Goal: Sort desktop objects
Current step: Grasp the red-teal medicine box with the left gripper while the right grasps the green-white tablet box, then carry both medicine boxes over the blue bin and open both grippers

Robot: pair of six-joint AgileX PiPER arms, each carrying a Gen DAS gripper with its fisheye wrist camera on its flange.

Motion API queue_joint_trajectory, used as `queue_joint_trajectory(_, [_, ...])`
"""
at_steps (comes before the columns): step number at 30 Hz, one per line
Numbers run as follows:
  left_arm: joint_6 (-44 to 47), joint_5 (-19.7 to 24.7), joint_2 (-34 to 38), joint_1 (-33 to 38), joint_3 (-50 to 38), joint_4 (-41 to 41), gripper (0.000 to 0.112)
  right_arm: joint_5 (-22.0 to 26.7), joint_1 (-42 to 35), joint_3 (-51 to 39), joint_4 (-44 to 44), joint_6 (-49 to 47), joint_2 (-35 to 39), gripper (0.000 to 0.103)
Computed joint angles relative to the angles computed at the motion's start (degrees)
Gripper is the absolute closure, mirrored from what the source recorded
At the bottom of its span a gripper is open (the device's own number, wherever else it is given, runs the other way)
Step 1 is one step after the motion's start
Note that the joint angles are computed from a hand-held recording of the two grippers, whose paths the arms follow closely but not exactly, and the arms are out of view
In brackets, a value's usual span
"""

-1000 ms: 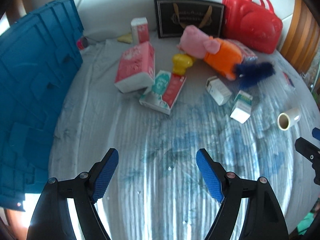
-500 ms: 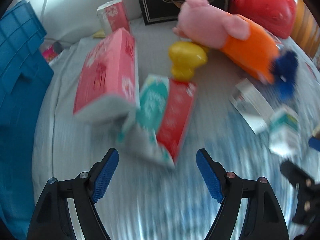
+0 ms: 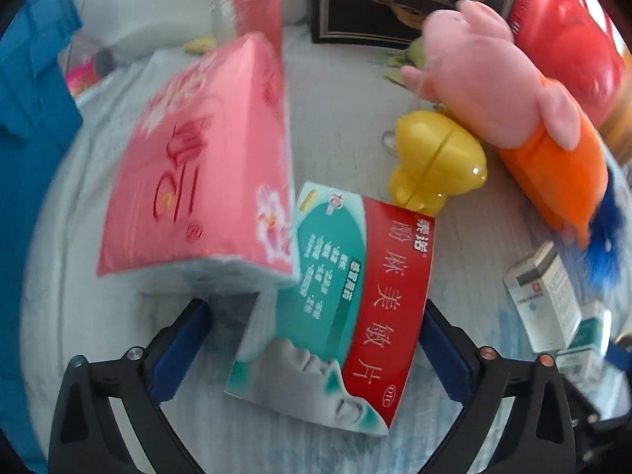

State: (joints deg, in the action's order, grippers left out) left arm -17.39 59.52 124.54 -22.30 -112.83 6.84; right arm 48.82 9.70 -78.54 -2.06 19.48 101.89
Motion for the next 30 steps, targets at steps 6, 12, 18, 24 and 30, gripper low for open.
queue_joint_trajectory(6, [2.8,-5.9,-6.6,-2.4,10.4,-0.3,0.033,-1.7,0.2,2.5,0.2,0.1,-1.3,0.000])
queue_joint_trajectory(12, [-0.9,-5.7,-9.5,-4.3,14.0,1.6,0.034,-2.3,1.0,5.2,-0.9,1.0,-3.2,0.000])
queue_joint_trajectory(18, [-4.5,-5.1,-12.2,-7.7,17.3,4.0,0.034,-4.0,1.4,7.7,-1.2,3.0,-5.3,0.000])
queue_joint_trajectory(24, [-6.8,-3.9,-12.9,-9.8,17.4,4.2,0.034,-4.8,2.3,9.7,-4.0,5.9,-6.4,0.034])
queue_joint_trajectory(30, [-6.9,-3.3,-12.4,-11.0,16.3,5.9,0.034,-5.4,4.3,10.9,-6.4,7.8,-7.1,0.057])
